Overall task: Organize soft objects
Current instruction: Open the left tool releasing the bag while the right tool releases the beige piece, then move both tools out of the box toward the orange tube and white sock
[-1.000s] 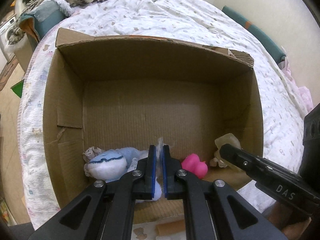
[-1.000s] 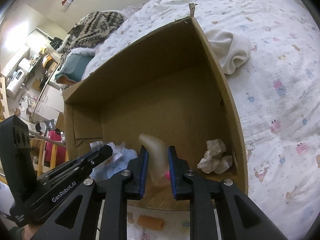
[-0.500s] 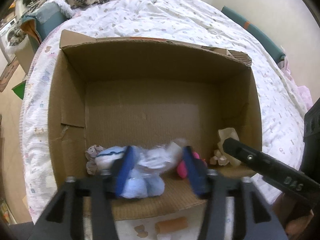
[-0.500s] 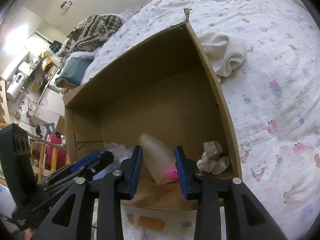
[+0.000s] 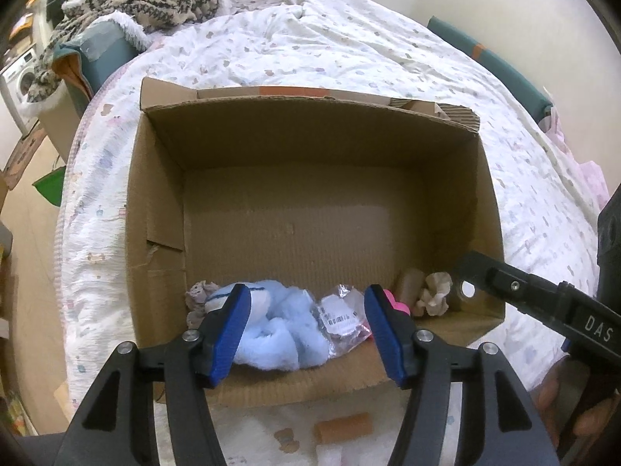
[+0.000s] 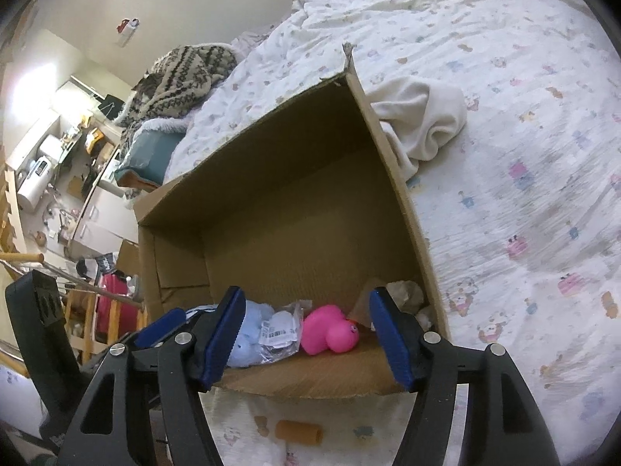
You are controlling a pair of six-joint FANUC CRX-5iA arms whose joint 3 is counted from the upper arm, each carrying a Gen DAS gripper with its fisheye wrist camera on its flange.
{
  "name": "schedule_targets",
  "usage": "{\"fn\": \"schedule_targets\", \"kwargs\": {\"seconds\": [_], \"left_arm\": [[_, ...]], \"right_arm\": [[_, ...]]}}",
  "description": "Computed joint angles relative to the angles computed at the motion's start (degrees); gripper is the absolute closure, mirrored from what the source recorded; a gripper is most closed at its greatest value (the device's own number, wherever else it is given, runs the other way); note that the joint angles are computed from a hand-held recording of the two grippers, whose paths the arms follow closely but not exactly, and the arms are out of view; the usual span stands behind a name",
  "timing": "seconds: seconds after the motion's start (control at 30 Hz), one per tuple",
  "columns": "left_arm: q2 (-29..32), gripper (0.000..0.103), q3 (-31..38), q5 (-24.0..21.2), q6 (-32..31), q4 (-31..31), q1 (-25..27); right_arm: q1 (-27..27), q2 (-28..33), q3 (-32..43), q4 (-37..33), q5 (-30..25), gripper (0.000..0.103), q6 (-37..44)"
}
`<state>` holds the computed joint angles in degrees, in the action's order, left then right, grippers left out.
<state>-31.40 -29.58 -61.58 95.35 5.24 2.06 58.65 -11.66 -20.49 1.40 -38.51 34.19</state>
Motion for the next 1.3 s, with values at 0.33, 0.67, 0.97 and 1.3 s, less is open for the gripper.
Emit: {"fn": "schedule_targets", "kwargs": {"seconds": [0.33, 0.67, 0.97, 1.3], "left_arm": [[-2.86, 0.046, 0.52, -3.49, 0.61, -1.87, 1.32], [-9.85, 0.046, -2.36, -7.65, -2.77, 0.86, 6.66], [-14.9, 0.045, -4.35, -12.03, -5.61, 0.62, 9.38], [-21.26, 0.045, -6.07, -16.71, -9.24, 1.48, 14.34]], "right_arm": [[1.54, -3.42, -1.84, 1.53, -1.62, 0.033, -2.5], [6.73, -6.6, -4.49, 4.65, -3.46, 0.033, -7.05], [10.51, -7.6, -5.92, 7.14, -5.04, 0.033, -10.4], [15.7, -7.46, -6.62, 10.74, -9.7, 0.033, -14.39]]}}
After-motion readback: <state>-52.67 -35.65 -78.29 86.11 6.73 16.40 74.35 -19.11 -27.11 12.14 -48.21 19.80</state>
